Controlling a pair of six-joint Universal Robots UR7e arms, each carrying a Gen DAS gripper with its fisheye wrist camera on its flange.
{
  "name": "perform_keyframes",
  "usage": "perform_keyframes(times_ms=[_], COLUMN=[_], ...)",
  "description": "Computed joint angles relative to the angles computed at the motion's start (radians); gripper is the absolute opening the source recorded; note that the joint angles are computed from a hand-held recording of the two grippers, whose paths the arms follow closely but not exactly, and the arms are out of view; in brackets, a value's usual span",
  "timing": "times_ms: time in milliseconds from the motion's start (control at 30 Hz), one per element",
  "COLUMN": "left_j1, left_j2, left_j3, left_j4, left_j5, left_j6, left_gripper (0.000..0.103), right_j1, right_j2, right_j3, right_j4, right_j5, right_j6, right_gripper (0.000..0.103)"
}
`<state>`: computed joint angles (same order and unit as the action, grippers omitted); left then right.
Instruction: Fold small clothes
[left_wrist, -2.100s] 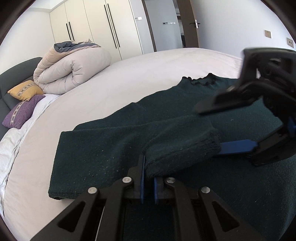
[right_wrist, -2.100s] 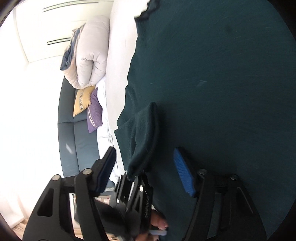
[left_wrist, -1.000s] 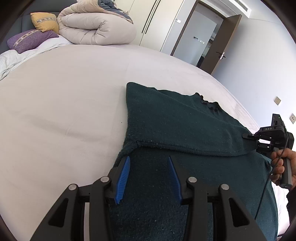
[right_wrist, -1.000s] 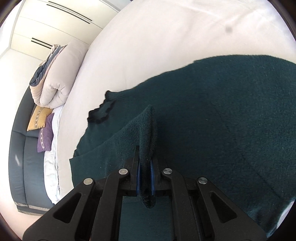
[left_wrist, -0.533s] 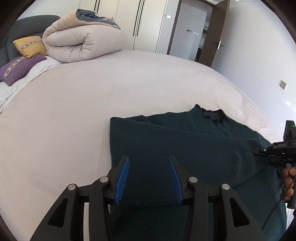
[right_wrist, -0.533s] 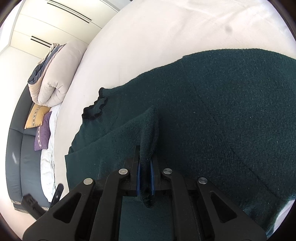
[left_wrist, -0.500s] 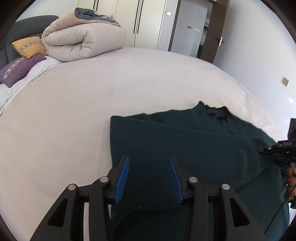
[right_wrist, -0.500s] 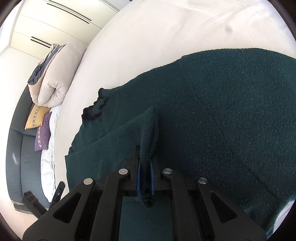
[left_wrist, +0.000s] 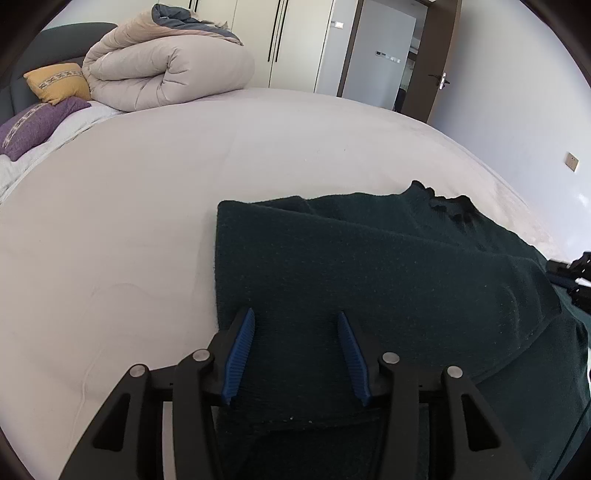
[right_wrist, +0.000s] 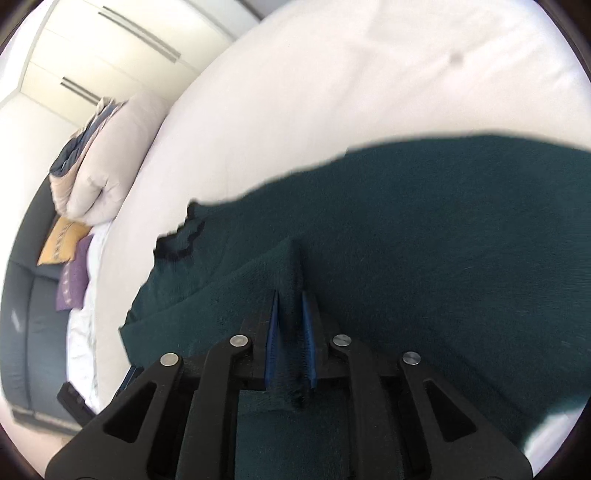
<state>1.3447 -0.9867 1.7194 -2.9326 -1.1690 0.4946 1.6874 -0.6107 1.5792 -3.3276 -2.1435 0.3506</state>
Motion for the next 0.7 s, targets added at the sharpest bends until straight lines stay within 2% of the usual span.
perform_keyframes(times_ms=[33,67,100,233,300,333,367,400,433,467,567,600,633,667,700], left_j1=[-0.002,-0.004,-0.004,0.000,0.001,0.002,0.002,0.001,0.001,0.001,0.001,0.001,0.001,0.002,0.002], left_j2=[0.002,0.004,0.004,0.005,0.007,0.008,0.009,0.010,0.011,0.010,0.010,0.011,0.012,0.012,0.012], left_j3=[0.003,0.006,0.006,0.004,0.001,0.000,-0.001,0.001,0.000,0.000,0.000,0.001,0.000,-0.001,-0.001], left_j4=[-0.010,-0.017,-0.019,-0.017,-0.015,-0.014,-0.014,-0.018,-0.019,-0.018,-0.018,-0.019,-0.020,-0.020,-0.020], left_j5=[0.007,0.011,0.011,0.004,0.000,-0.001,-0.001,0.000,0.000,0.000,0.001,0.003,0.003,0.001,0.001], left_j6=[0.007,0.012,0.012,0.010,0.010,0.011,0.011,0.010,0.011,0.010,0.010,0.012,0.013,0.013,0.012], left_gripper=[0.051,0.051,0.051,0.051,0.051,0.051,0.052,0.052,0.052,0.052,0.052,0.052,0.052,0.052,0.052], right_j1=[0.015,0.030,0.038,0.027,-0.010,-0.032,-0.064,-0.088,-0.104,-0.110,-0.096,-0.100,-0.109,-0.115,-0.112], right_j2=[0.009,0.017,0.024,0.070,0.097,0.102,0.097,0.088,0.070,0.046,-0.046,-0.088,-0.115,-0.154,-0.178], right_j3=[0.000,-0.001,-0.006,-0.067,-0.091,-0.077,-0.044,-0.004,0.044,0.097,0.254,0.327,0.382,0.462,0.536], right_j4=[-0.048,-0.087,-0.090,0.024,0.091,0.072,0.010,-0.065,-0.145,-0.226,-0.406,-0.474,-0.534,-0.616,-0.720], right_j5=[-0.019,-0.004,0.042,0.249,0.318,0.344,0.411,0.471,0.489,0.465,0.280,0.251,0.261,0.251,0.208], right_j6=[-0.025,-0.055,-0.070,-0.082,-0.022,0.003,0.034,0.056,0.083,0.092,0.093,0.108,0.118,0.140,0.163], right_gripper=[0.021,0.023,0.026,0.027,0.027,0.021,0.017,0.016,0.016,0.017,0.024,0.029,0.051,0.063,0.079])
